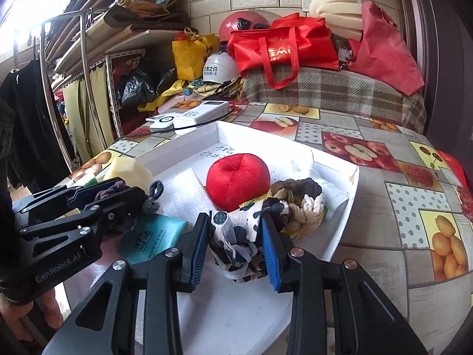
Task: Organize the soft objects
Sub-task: 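Carry the sock and purple rope toy into the white tray and open both tools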
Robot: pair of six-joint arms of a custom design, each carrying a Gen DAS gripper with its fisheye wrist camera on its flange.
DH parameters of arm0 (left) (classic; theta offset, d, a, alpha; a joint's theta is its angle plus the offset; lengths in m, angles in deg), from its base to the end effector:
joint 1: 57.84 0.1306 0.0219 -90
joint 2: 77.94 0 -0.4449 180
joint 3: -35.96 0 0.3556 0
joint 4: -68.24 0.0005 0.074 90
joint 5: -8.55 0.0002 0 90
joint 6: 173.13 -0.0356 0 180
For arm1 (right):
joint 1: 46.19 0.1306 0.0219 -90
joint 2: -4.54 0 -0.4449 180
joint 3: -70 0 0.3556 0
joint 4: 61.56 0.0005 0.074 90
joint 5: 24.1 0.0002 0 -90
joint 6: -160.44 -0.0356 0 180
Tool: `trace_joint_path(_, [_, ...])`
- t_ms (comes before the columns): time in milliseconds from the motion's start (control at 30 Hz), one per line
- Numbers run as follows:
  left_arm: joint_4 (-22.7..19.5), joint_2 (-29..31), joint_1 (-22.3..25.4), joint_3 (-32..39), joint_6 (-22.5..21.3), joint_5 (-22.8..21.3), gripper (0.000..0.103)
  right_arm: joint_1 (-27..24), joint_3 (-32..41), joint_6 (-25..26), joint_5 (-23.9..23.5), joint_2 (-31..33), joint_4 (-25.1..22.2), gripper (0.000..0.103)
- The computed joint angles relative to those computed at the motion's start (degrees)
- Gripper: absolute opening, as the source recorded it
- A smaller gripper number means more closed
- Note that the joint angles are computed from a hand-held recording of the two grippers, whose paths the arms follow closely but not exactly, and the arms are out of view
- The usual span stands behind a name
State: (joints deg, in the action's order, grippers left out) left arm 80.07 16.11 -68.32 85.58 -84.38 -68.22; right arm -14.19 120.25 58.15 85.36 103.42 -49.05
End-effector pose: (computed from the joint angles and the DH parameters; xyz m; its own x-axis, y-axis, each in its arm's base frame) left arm 0.3905 -0.0810 0.2667 -0.5217 0.1181 -0.8449 0.3781 0.9198 -0.1049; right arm 0.3563 0.2080 0.2397 -0.5462 -0.1047 -0.8311 -0.1588 0.9871 -0.0199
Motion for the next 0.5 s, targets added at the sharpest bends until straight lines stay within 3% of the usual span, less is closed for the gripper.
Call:
trace_joint_path(67, [0.3, -0.1, -0.3, -0.2, 0.1, -1.3, 0.038, 0.1, -0.3, -0.3, 0.8, -0.3, 0.7, 0.036])
trace_joint_path(100, [0.5, -0.2, -0.5, -0.4, 0.1, -2.3, 0.047, 0.2, -0.4, -0.4, 1.2, -0.3, 0.8, 0.038])
trace_joint_path(133, [0.7, -0.3, -0.6, -0.5, 0.2, -2.7, 0.056, 0.3, -0.5, -0.5, 1.6, -0.3, 0.8, 0.056])
trace_joint_path(167, [1.1, -0.4, -0.7, -0.7, 0.7, -4.0, 0.067, 0.4, -0.4, -0.6, 2.3, -0.2, 0.7, 0.08])
trace_joint_path(200, [1.4, -0.4, -0.2, -0.8, 1.6, -4.3, 0.073, 0.6, -0.4, -1.2, 3.7, -0.2, 0.5, 0.084])
trace_joint_path(267, [1.3, 0.0, 1.1, -0.6, 3.0, -2.3, 0.086, 0.2, -0.7, -1.8, 3.0, -0.4, 1.5, 0.085])
trace_joint_path(333, [1.6, 0.0, 1.7, -0.7, 3.6, -0.8, 0.087, 0.0, -0.9, -2.2, 3.1, -0.4, 1.9, 0.085])
trace_joint_path(500, [3.2, -0.6, 1.1, -1.5, 3.8, -2.7, 0.089, 0.4, -1.3, -1.7, 4.4, -0.4, 2.9, 0.086])
